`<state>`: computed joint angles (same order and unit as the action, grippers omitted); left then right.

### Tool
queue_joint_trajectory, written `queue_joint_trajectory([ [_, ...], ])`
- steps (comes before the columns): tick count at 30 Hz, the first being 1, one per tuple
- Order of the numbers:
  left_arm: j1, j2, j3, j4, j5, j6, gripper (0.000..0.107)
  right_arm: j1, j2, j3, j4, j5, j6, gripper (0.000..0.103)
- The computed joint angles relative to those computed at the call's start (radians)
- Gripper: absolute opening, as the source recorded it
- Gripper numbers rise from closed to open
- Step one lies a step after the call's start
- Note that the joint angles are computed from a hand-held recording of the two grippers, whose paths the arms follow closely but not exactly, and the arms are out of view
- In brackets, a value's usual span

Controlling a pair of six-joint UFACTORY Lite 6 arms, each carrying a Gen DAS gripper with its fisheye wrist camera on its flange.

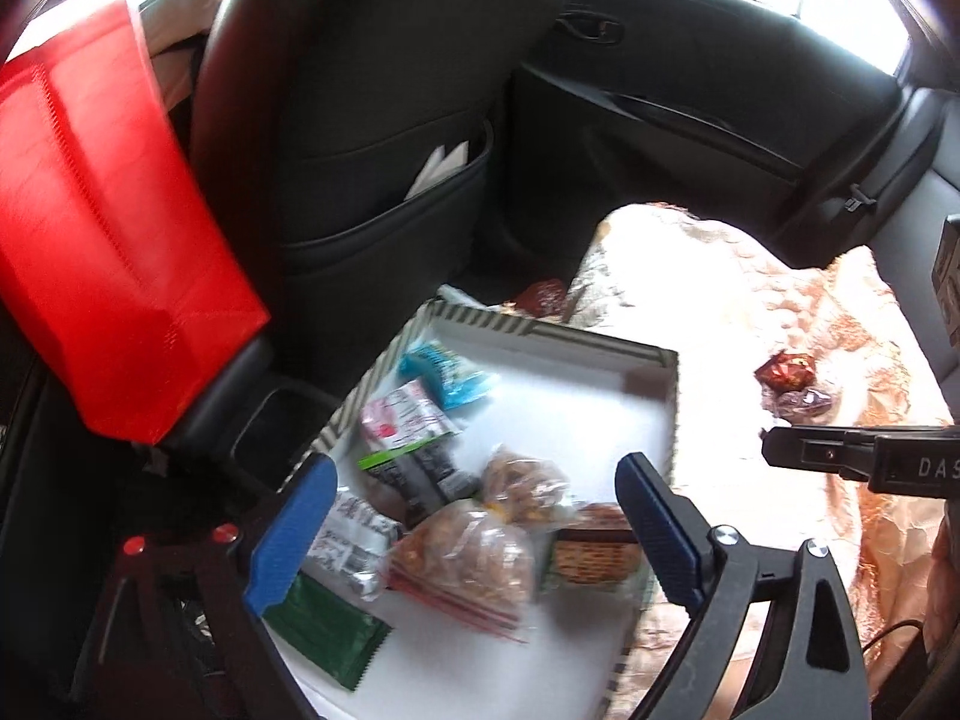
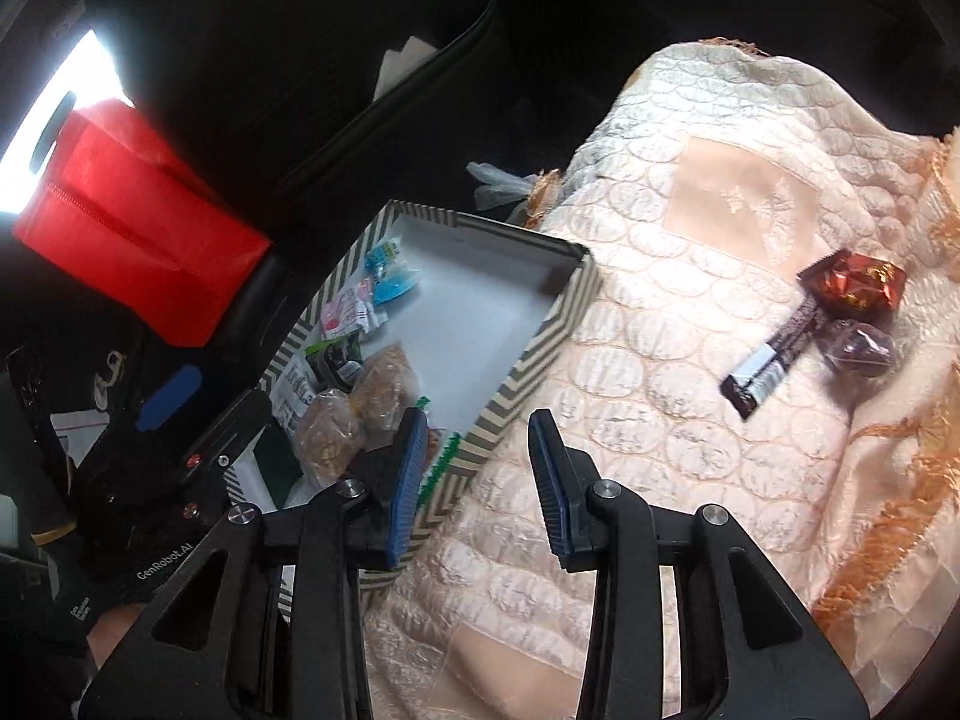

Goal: Organize snacks
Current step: 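Move both grippers back toward the chocolate stick and red candies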

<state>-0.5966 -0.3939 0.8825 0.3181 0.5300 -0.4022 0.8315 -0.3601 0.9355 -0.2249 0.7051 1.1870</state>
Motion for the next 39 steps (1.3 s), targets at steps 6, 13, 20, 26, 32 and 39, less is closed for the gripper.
queue_joint_trajectory([
  [6, -0.163, 0.057, 0.055, 0.152, 0.051, -0.173, 0.098, -0.012, -0.207, -0.149, -0.007, 0.082, 0.061, 0.035],
  [13, -0.310, 0.151, 0.122, 0.231, 0.083, -0.282, 0.098, -0.009, -0.365, -0.221, -0.049, 0.207, 0.108, 0.035],
  [20, -0.398, 0.294, 0.234, 0.215, 0.088, -0.280, 0.098, -0.087, -0.497, -0.272, -0.043, 0.318, 0.088, 0.035],
  [26, -0.446, 0.495, 0.406, 0.142, 0.086, -0.212, 0.098, -0.462, -0.606, -0.313, 0.158, 0.335, -0.238, 0.035],
  [32, -0.433, 0.736, 0.636, -0.045, 0.082, -0.023, 0.098, -0.897, -0.600, -0.319, 0.432, 0.341, -0.664, 0.035],
  [39, -0.411, 1.004, 0.922, -0.243, 0.146, 0.224, 0.098, -1.123, -0.493, -0.307, 0.583, 0.307, -0.918, 0.035],
])
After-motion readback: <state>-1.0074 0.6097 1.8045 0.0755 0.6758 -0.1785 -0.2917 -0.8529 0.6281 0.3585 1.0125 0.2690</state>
